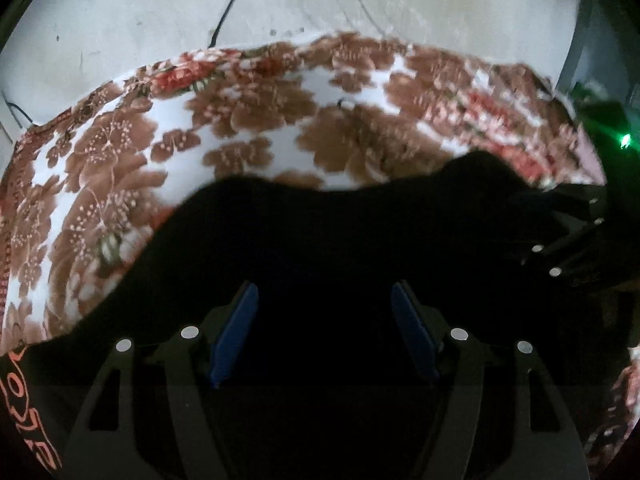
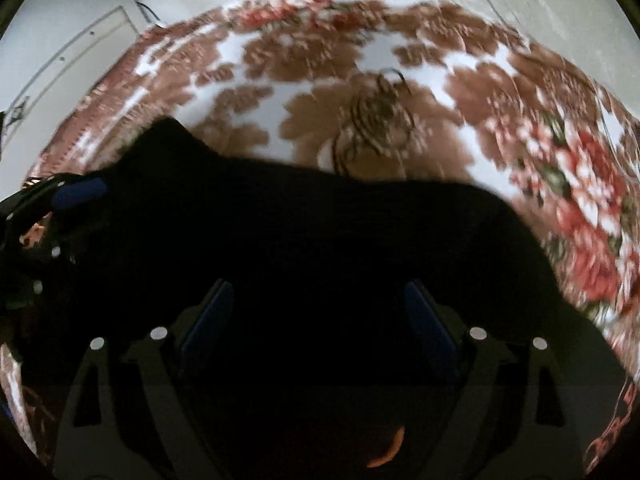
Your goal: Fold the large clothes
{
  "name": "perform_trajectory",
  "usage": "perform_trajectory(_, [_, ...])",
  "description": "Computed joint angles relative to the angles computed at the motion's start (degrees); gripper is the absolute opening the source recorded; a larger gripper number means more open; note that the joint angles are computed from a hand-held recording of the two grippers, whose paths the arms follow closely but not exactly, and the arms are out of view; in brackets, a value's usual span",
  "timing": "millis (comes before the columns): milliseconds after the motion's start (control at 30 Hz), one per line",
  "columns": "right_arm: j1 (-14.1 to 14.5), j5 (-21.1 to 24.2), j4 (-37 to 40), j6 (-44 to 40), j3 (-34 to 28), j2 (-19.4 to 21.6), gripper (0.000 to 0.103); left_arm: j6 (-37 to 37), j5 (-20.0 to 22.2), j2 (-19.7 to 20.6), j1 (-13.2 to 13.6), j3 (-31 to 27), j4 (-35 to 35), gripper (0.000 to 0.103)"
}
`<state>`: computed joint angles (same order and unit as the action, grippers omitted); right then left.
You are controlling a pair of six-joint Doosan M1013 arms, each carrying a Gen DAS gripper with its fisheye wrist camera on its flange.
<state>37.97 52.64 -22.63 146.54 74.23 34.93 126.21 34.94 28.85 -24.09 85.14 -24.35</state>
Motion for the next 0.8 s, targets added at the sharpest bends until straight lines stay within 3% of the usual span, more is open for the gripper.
perform_trajectory(100, [0.29,3.74,-2.36,1.33,0.87,0.63,0.087,-4.77,-1.82,0.88,-0.45,0.42,7.23,0.074])
perform_trajectory(133, [0.23,3.76,-2.36,1.6,1.65,0.44,0.093,-4.95,-1.84,1.08,-0.22,0.39,7.77,0.076])
perform_trajectory(233, [-1.23,-1.76,3.16,2.07,6.18,-1.76,0.095,-4.42,-1.49,0.94,0.73,0.71,7.15,0.079])
perform_trajectory(300, [-1.18,-0.36,3.31,2.32,6.57,-2.48,0.095,-5.78,-1.46,0.1,1.13,1.25,8.27,0.079])
perform_trajectory(433, [0.51,7.51,-0.06,2.21,3.53,-2.5,0.095,-8.15,-1.68,-2.82,2.76,2.79,8.35,0.078])
perform_trajectory(633, [3.63,10.13,-0.87,2.53,-2.03,-2.34,0.095,-7.91,-1.98,-7.59,6.44,5.65,8.11,0.078])
perform_trajectory(800, [6.34,10.84,0.66,3.91,-8.04,-0.21,0.096,-11.82,-0.12,-11.6,9.66,7.77,14.21,0.079])
